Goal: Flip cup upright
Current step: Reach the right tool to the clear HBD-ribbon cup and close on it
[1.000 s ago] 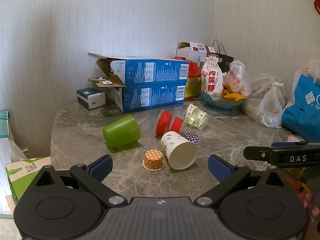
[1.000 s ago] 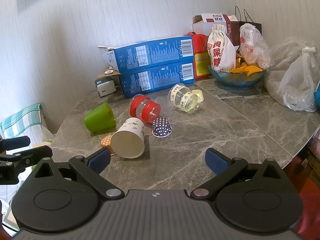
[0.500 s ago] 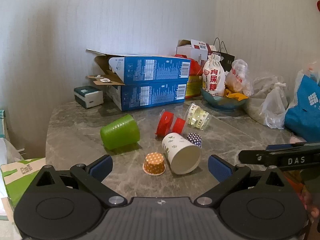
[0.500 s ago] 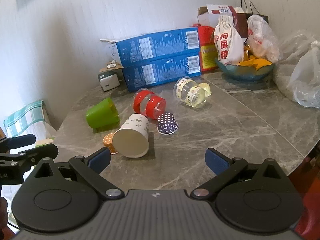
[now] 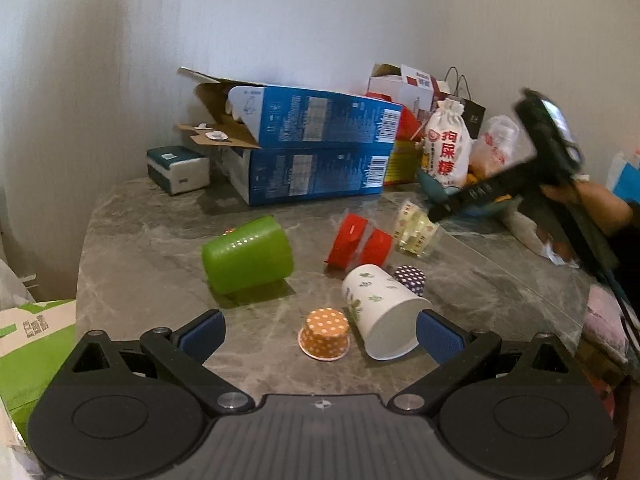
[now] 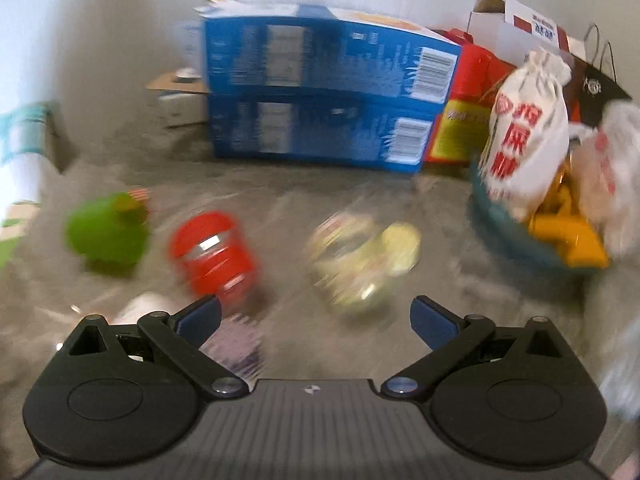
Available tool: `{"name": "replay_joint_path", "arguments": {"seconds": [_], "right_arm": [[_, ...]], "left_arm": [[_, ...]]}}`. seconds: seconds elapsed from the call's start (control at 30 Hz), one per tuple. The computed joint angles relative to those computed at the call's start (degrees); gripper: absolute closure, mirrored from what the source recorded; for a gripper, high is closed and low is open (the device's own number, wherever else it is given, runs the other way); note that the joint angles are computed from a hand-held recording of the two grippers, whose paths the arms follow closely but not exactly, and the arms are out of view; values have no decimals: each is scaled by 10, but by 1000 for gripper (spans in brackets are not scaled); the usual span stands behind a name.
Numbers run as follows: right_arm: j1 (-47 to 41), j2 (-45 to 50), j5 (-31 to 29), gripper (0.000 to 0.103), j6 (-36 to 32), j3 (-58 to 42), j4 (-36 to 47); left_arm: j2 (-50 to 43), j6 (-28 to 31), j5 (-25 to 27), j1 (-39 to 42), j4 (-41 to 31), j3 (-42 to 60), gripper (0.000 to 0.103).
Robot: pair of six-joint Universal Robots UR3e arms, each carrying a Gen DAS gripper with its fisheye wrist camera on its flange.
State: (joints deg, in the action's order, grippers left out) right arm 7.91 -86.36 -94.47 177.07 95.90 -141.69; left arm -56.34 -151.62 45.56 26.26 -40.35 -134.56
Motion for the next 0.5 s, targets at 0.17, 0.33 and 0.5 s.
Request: {"name": "replay_joint_path", "arguments": {"seconds": [0.17, 0.33, 0.5], "right_arm": [[-51, 107, 54, 3, -31, -143, 86], [-60, 167, 77, 8, -65, -228, 167], [-58, 210, 72, 18, -84, -287, 220]], "left_arm": [[-53, -16, 19, -18, 42, 14, 1], [-94, -37, 36, -34, 82, 21, 1], [-113, -46, 53, -47, 95, 26, 1]]}}
